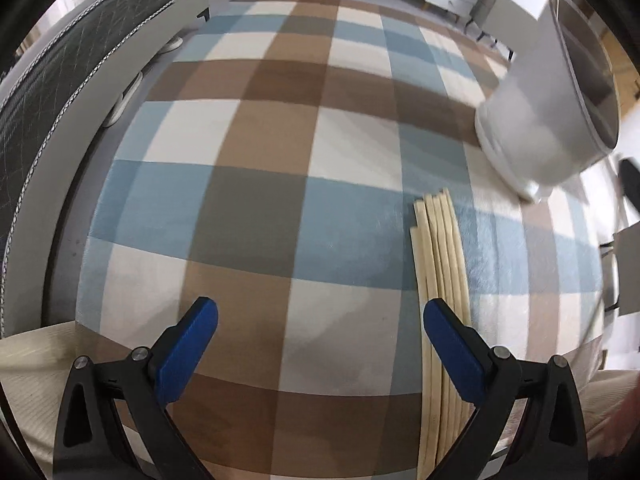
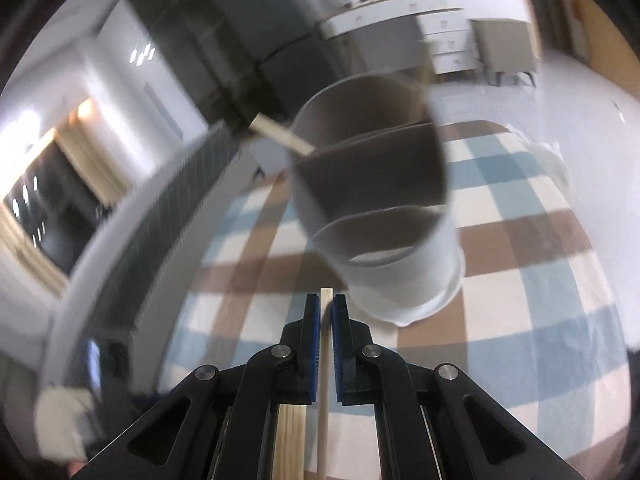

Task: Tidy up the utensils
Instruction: 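Lower the left tool to pinch a chopstick while the right tool pinches another, then lift both chopsticks over the utensil holder and lower them in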

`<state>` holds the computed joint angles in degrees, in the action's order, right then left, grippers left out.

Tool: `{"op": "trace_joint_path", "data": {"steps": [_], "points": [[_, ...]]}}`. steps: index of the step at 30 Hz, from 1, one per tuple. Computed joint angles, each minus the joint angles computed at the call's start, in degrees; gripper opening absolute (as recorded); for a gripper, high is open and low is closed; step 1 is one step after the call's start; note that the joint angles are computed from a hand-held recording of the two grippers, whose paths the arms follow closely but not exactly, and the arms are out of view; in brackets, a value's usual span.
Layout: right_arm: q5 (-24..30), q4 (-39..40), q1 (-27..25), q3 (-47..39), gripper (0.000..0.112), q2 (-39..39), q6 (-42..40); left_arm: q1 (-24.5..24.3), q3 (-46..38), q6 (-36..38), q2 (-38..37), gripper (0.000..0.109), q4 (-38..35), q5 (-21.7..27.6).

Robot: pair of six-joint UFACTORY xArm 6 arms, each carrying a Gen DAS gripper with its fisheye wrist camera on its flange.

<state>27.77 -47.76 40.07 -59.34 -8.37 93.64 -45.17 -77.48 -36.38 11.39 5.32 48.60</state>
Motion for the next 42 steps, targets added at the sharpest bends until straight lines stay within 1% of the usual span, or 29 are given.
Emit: {"op": "trace_joint_path", "data": {"steps": [2,4,7,10,12,14,18,19,20,21,23,24,25,26,27,28,29,31,33,35,38,39,42], "points": [[-1.2,-4.4,-0.8,2.3,0.005,-2.0,7.3,-0.2,-0.5,-0.1,0.5,0.1,-0.4,0.7],[-1.0,-6.2,-1.0,3.9,0.005,-3.7,10.0,-0.4,-1.0,0.0,1.0,0.1,-0.2,1.4],[0.3,-7.8,-0.7,4.0,0.005,-5.2,9.9,-1.1,-2.6,-0.9,2.3,0.101,2.2,3.3],[1.1,-10.9,-0.2,3.3,0.005,-5.5,10.2,-1.3,-2.9,-1.5,2.7,0.101,3.0,3.0],[1.1,-11.7,-0.1,3.6,0.005,-6.2,9.7,-1.4,-2.9,-2.5,2.8,0.101,4.1,3.1],[1.2,-12.5,-0.1,3.4,0.005,-6.0,9.6,-1.6,-3.8,-2.5,3.5,0.101,4.9,4.3],[1.0,-14.1,-0.8,4.1,0.005,-6.6,11.5,-2.1,-5.8,-1.5,4.6,0.1,6.4,5.6],[1.1,-14.6,-0.9,4.2,0.005,-6.8,12.0,-2.2,-5.9,-1.5,4.6,0.097,6.4,5.6],[1.2,-15.2,-1.0,4.4,0.005,-7.0,12.7,-2.2,-6.2,-1.4,4.7,0.089,6.1,5.5],[1.0,-15.6,-1.3,4.4,0.005,-7.1,13.0,-2.0,-6.6,-0.8,4.8,0.085,5.2,4.9],[1.3,-16.5,-1.3,4.4,0.005,-7.3,13.6,-2.4,-7.5,-1.2,5.6,0.061,5.7,4.2],[1.2,-17.1,-1.3,4.4,0.005,-7.4,13.8,-2.6,-7.9,-0.8,5.9,0.054,6.3,3.4],[1.3,-17.5,-1.3,4.3,0.005,-7.5,13.9,-2.8,-7.8,-1.1,5.9,0.04,7.4,2.5],[1.6,-17.8,-1.2,4.3,0.005,-7.6,13.9,-3.1,-7.8,-1.5,6.0,0.03,8.5,1.9],[1.7,-18.1,-1.1,4.2,0.005,-7.7,13.8,-3.4,-7.8,-1.5,6.0,0.025,9.1,1.3],[1.8,-18.3,-1.0,4.2,0.005,-7.8,13.8,-3.5,-7.6,-0.8,6.0,0.01,8.5,0.6],[2.1,-18.8,-0.8,4.2,0.005,-8.0,13.8,-3.7,-7.8,-0.4,6.1,0.004,8.0,0.3],[2.7,-19.8,-0.4,4.2,0.005,-8.4,13.9,-3.8,-8.2,-0.2,6.3,0.002,8.0,0.8],[3.6,-20.5,0.2,4.2,0.005,-8.7,13.9,-3.0,-6.0,0.8,4.8,0.002,4.7,-1.4],[4.2,-20.6,0.7,4.2,0.005,-9.0,13.6,-2.1,-3.7,-0.2,2.5,0.002,4.2,-3.7],[6.2,-21.4,2.1,4.1,0.005,-9.5,12.9,-2.7,-4.4,-3.7,1.9,0.002,6.6,-6.5],[6.6,-21.6,2.4,4.0,0.005,-9.6,12.6,-2.7,-2.6,-4.7,-0.1,0.002,7.5,-9.0],[8.2,-22.8,3.8,3.5,0.005,-9.6,11.9,-2.8,0.8,-8.6,-4.3,0.002,11.0,-14.0]]}}
